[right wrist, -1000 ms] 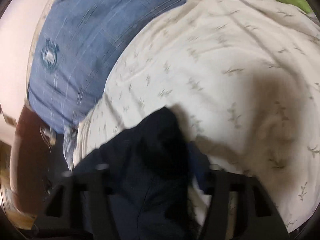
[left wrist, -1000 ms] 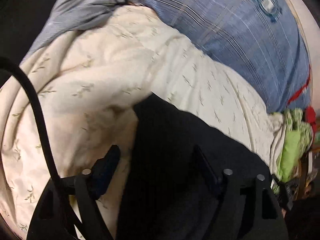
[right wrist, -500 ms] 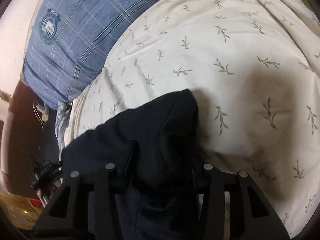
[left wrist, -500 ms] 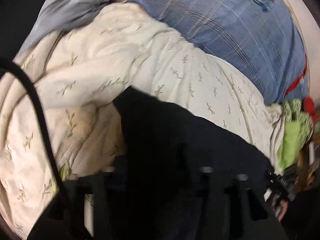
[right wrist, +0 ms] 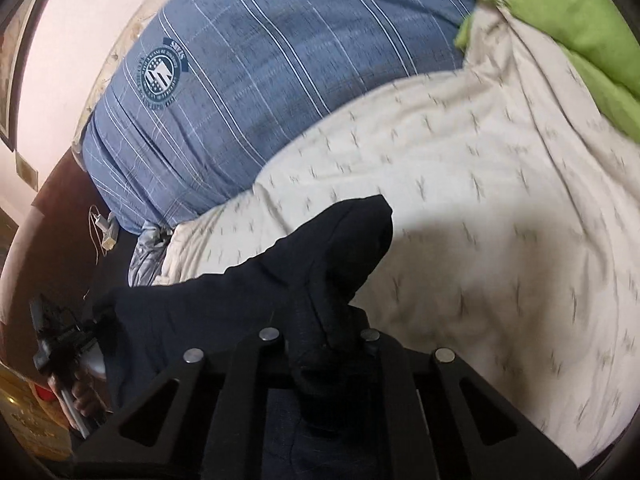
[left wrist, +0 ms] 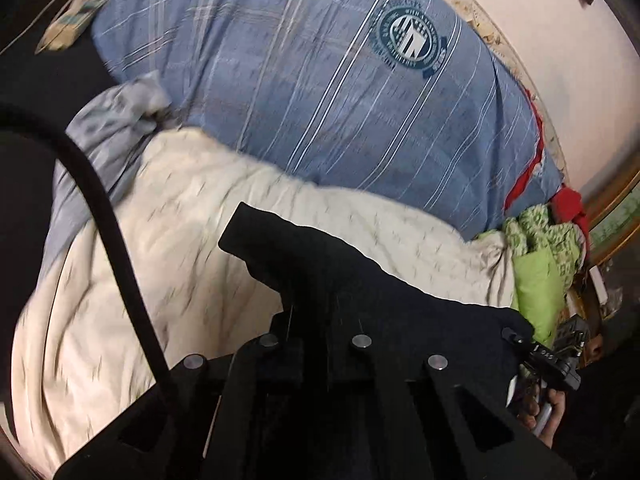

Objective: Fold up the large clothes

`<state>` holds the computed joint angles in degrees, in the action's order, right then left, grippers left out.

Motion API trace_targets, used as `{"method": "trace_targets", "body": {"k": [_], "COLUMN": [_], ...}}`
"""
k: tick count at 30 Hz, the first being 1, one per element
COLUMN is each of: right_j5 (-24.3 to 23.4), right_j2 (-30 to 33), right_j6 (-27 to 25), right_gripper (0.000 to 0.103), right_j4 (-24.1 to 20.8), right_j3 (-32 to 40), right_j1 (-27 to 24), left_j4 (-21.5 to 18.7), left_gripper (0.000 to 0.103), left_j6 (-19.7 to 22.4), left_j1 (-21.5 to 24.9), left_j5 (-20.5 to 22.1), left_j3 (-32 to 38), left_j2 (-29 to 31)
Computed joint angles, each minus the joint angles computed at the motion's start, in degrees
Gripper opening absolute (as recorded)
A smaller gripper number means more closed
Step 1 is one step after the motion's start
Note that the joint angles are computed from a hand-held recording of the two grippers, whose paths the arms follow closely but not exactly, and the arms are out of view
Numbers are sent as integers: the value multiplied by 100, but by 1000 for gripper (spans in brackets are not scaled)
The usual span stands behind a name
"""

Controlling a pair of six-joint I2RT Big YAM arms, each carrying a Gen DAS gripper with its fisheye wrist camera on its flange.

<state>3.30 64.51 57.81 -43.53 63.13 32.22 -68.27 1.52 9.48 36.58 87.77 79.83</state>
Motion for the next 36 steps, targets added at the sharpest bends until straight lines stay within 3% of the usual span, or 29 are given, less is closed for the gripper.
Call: {"method": "trace_targets", "body": {"k": [8,10,12,13,14,15,16,17,18,20,23,24,28,31,34,36], "right_j5": [-944,-1060,-1259,-1276,-1312,-1390,-1400,-1312,-1273,-1404,-867,-656,-360,-34,309,222], "right_j2": [1184,1572,1900,2049,2236,2389,2481,2529,2487,2202,1578,1301,544,60,-149,-179], "right_j6": [-899,-921,-975,-937,-909,-897,-830,-736,-617,-505,-486,-419,103,486,733,893], "right_gripper": [9,10,10,11,13,14,24,39,46,51,67,68,68,68,68,68], "right_j4": [346,463,629,666,598,523,490,407,385,446,273,312,792,1154,1130,1193], "right_j3": [970,1146,1196,1215,1273,1332,1338,1319,1254,1066,884,740,49,-493,-667,-764], "right_j1": [-1170,-1326,-1421,-1432,-1445,-1473,-1496,-1516,-1529,-1562,-1352,-1195,-557,41,538,710], "left_j4": [-56,-30,127,258,179,-1,-148,-173,-214,-148,189,456,874,941,958,818], "left_gripper": [5,7,10,18,32,38,50,51,53,62,78,79,80,80,79,79], "left_j6": [-642,-796,-878,-994,-1079,-1102,-1037,-1050,-1088,-1049,-902,-913,-828,-989,-1189,-1178], "left_j1": [-441,-524,-559,-559,-576,-588,-531,-473,-420,-325,-286,-272,-313,-305,-255,-199], "left_j5": [-71,-377,-645,-845,-1140,-1429,-1394,-1270,-1233,-1174,-1426,-1442,-1475,-1325,-1290,-1049], "left_j3": [2074,2411,2304,2155,2190,2314,2449,2495,2539,2481,1905,1473,94,-703,-1328,-1476], "left_j2": [1928,2379,2542,2626,2739,2892,3052,3092,3092,2885,2167,1777,587,-72,-573,-646]}}
